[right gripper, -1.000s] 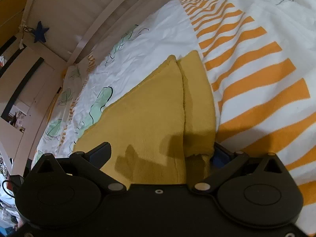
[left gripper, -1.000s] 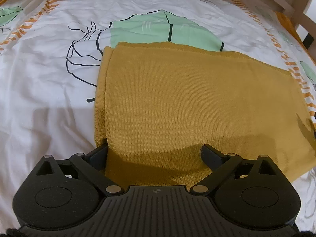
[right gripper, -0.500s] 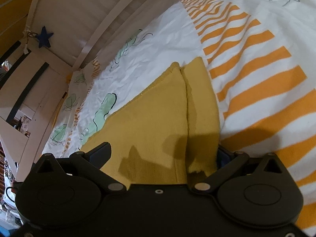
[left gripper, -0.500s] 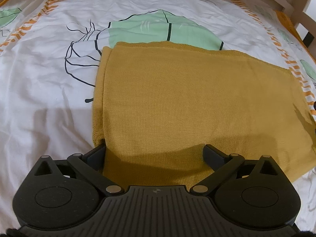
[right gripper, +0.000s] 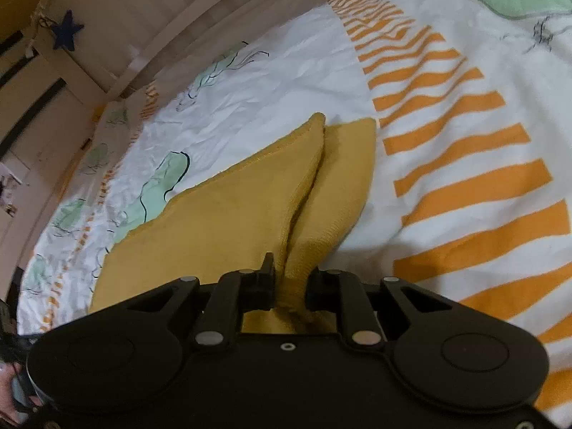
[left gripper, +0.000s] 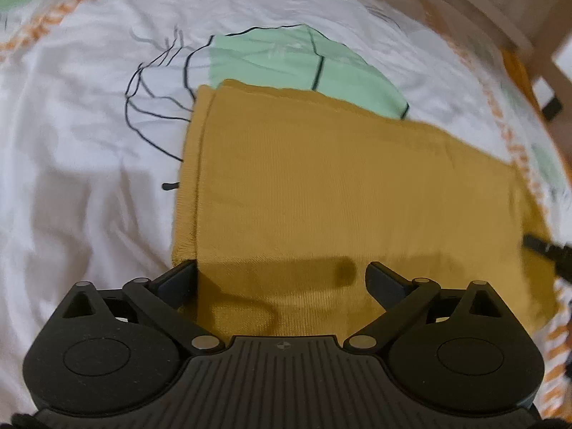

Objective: Fold small clothes
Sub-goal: 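Grasp the sweater edge with the right gripper and fold it across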

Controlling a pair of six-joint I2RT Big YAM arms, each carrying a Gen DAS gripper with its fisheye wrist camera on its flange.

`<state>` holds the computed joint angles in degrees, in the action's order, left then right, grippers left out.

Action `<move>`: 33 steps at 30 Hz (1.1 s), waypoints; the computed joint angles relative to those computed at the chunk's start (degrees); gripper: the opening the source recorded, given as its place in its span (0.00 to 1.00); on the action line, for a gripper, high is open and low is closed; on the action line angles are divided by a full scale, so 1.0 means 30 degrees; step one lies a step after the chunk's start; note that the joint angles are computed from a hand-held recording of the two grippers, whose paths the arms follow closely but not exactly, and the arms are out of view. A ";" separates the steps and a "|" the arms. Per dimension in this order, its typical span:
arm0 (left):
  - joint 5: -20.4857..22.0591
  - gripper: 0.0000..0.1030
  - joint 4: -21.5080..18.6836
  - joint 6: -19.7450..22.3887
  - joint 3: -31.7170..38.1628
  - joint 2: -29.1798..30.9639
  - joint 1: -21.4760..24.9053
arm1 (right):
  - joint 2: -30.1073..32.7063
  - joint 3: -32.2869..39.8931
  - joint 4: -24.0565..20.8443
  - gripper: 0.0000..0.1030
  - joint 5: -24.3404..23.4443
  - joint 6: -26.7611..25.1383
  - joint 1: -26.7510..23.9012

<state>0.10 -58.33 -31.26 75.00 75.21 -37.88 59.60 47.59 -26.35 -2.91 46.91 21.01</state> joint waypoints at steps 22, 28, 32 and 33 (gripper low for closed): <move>0.1516 0.90 -0.1491 0.2189 0.2338 0.0248 0.4031 | 0.5470 0.8478 -0.2707 0.21 0.2027 0.0049 0.5117; 0.1492 0.90 -0.1294 0.2406 0.2466 -0.0038 0.4759 | 0.7794 1.0250 -0.1854 0.21 0.1467 0.0863 0.6299; 0.1872 0.90 -0.1241 0.2411 0.2560 -0.0015 0.5132 | 0.9033 1.1395 -0.1991 0.21 0.1502 0.1087 0.6985; 0.2046 0.90 -0.1188 0.2376 0.2513 -0.0036 0.5251 | 0.9363 1.1689 -0.2080 0.21 0.1639 0.1085 0.7151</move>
<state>6.24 -61.89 -24.13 82.53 75.10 -22.13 87.69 82.65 -32.59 2.00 50.17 42.46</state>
